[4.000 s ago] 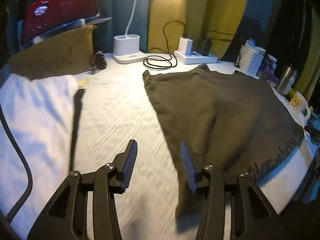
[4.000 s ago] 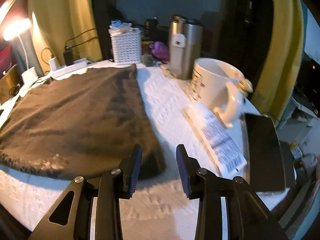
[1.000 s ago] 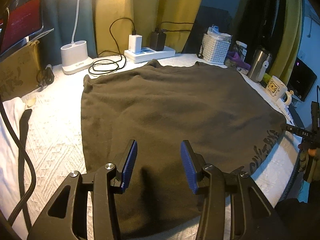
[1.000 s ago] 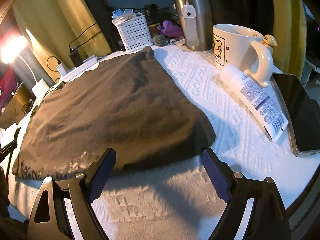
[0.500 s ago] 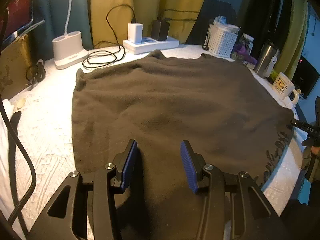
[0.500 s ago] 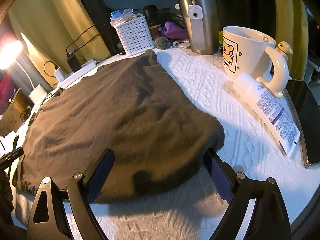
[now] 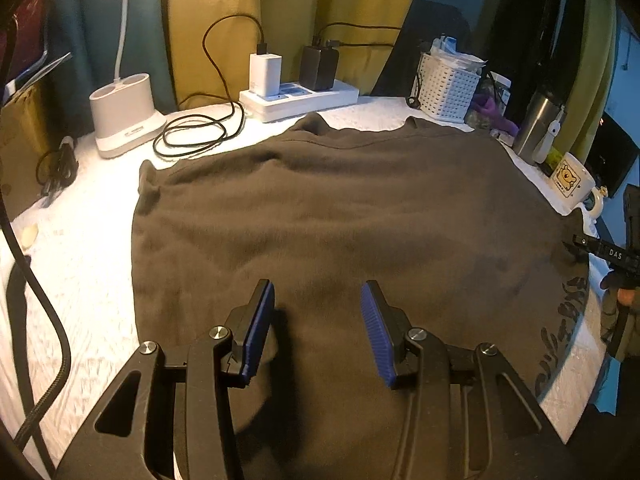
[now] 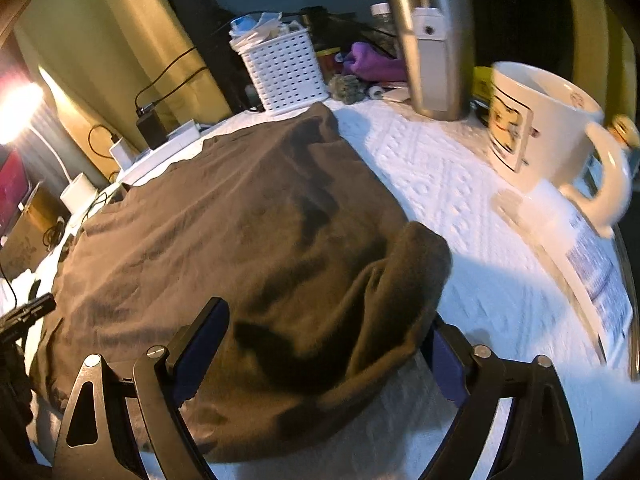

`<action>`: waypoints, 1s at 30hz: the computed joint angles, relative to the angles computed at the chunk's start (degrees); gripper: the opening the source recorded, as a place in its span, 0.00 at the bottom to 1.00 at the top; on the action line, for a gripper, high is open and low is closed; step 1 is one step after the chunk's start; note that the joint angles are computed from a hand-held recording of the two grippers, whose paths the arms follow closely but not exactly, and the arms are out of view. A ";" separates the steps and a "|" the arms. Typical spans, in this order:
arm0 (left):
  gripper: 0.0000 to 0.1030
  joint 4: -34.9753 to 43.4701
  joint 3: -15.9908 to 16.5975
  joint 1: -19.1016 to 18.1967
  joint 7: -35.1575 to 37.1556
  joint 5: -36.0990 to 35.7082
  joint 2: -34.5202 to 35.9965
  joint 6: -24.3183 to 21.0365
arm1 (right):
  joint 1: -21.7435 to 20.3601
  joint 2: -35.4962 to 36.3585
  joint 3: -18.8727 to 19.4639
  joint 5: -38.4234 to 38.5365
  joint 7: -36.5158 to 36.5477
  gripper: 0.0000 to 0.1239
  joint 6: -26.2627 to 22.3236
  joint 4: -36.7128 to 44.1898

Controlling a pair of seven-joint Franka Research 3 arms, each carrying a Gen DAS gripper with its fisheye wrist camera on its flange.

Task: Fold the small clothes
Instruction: 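Grasp the shirt's folded edge with the right gripper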

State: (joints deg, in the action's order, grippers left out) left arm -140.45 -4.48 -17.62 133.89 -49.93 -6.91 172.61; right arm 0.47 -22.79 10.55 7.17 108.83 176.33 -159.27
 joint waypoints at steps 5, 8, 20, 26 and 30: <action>0.44 2.58 -0.94 1.34 -1.14 1.71 2.15 -0.27 | -4.32 4.47 3.16 -4.10 1.90 0.49 0.62 3.87; 0.44 3.52 -1.87 2.40 -2.23 3.72 2.74 -0.13 | -4.07 6.58 2.51 -5.16 2.10 0.48 0.93 5.69; 0.44 5.90 -4.00 5.30 -10.62 14.35 4.89 -0.78 | 11.37 13.65 -9.97 7.85 -15.47 0.37 1.44 12.20; 0.44 6.87 -4.87 6.05 -11.48 16.02 5.42 -1.39 | 17.99 14.02 -14.91 22.82 -27.60 0.21 1.66 13.14; 0.44 6.87 -4.78 5.97 -9.94 14.65 4.78 -1.14 | 23.02 13.67 -18.61 36.65 -38.18 0.20 2.25 13.82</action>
State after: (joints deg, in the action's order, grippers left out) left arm -133.58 -9.25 -11.64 123.95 -35.28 -2.13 171.48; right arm 23.49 -9.12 -8.06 43.82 70.65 178.57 -145.45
